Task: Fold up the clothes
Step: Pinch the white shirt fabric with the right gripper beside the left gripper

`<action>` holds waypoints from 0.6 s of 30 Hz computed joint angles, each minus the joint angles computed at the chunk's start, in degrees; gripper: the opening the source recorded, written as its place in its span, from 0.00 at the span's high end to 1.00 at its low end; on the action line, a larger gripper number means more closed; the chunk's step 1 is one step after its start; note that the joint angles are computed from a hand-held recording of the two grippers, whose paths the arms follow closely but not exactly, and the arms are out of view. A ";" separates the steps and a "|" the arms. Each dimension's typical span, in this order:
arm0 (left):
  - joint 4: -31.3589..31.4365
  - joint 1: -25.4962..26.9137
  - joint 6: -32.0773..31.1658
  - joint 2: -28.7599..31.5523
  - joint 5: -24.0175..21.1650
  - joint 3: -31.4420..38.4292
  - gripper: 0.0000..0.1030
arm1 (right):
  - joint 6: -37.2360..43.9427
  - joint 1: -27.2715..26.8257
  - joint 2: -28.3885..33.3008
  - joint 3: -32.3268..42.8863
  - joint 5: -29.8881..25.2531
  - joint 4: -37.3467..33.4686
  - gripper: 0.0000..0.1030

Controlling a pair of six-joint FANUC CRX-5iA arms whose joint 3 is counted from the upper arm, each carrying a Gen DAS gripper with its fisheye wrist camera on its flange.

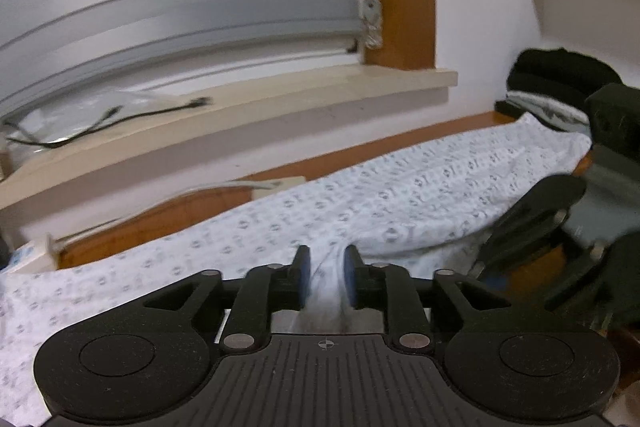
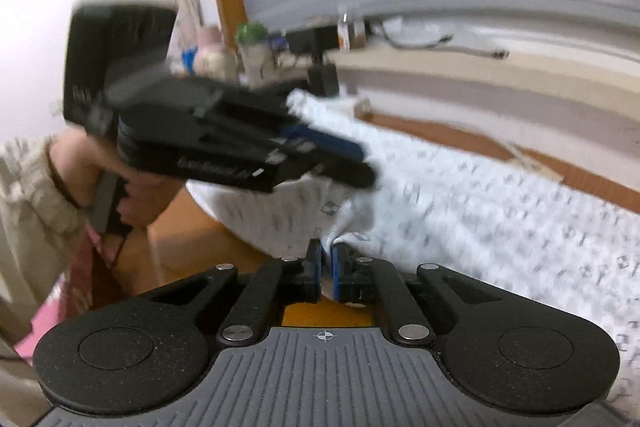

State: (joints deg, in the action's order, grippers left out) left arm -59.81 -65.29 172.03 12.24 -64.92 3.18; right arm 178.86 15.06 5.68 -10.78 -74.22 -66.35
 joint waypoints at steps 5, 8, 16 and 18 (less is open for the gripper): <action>-0.58 -2.14 4.76 -2.15 -10.92 -2.51 0.73 | -3.19 -0.84 0.18 1.16 -2.97 -0.82 0.94; 1.12 -1.23 3.21 -1.85 -17.19 -2.78 0.73 | -2.97 0.65 -0.27 0.79 -1.54 0.66 0.94; 7.03 4.63 3.96 -5.83 -15.96 -9.47 0.73 | -2.42 4.49 -2.74 -2.68 5.89 5.06 0.74; 8.11 5.49 4.72 -6.55 -15.55 -10.99 0.73 | -1.02 5.20 -3.10 -3.24 6.84 5.69 0.75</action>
